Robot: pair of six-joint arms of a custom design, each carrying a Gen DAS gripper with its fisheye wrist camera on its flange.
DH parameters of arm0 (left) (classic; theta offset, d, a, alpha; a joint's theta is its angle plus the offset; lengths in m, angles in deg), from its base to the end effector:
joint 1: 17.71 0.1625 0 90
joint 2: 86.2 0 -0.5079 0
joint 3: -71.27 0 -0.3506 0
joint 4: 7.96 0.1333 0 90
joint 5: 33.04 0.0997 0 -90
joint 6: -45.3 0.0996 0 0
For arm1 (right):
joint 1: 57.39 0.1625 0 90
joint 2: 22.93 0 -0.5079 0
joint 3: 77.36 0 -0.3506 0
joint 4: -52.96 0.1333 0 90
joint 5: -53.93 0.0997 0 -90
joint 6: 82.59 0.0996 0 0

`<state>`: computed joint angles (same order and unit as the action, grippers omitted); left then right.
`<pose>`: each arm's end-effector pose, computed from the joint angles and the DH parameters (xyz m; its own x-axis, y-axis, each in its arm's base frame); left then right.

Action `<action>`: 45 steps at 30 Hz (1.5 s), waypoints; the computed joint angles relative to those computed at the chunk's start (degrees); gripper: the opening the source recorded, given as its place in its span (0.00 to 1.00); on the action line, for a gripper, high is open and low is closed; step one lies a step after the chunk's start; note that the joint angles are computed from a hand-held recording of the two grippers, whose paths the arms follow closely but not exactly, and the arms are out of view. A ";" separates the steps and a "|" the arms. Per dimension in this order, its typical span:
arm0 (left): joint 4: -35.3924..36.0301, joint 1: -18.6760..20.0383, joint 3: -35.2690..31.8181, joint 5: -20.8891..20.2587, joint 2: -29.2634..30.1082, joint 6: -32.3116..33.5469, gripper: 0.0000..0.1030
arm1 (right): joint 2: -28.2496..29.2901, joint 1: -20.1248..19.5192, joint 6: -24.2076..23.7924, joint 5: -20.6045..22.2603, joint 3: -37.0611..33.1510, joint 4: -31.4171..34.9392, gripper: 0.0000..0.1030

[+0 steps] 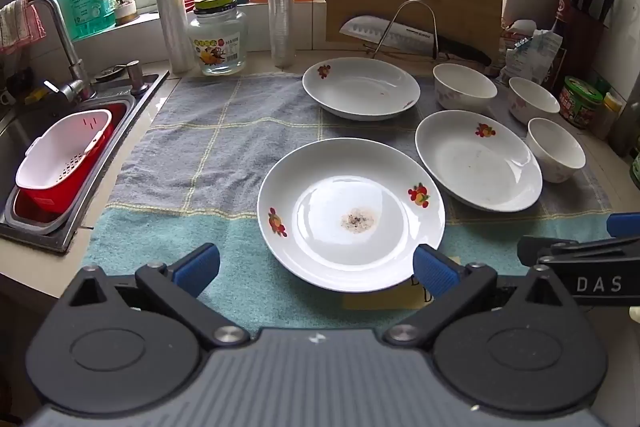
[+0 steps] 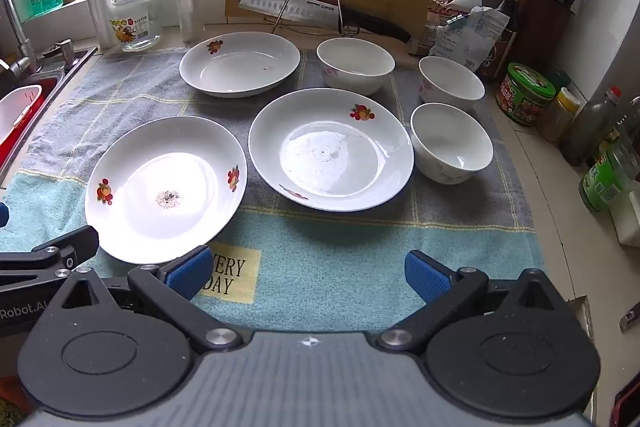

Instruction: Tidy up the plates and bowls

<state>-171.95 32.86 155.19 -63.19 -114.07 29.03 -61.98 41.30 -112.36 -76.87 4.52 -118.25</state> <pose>-0.3101 -0.7226 0.0922 -0.7041 -0.0971 -0.7034 0.4240 0.7372 -0.5262 0.1848 -0.7573 0.2469 -0.6439 -0.1359 0.7529 -0.5048 0.8150 -0.2846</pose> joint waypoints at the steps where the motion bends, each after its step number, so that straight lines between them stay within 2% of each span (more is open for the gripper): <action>1: 0.67 -0.03 -0.10 0.24 -0.02 -0.37 0.99 | -0.10 -0.06 0.22 0.43 0.07 0.12 1.00; 45: 2.02 -0.51 -0.74 -0.37 0.39 -1.99 0.99 | -0.22 0.27 -0.82 -1.18 -0.11 -1.02 1.00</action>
<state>-169.93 32.35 154.45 -63.56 -113.68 27.04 -62.20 41.57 -113.19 -78.05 4.42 -119.27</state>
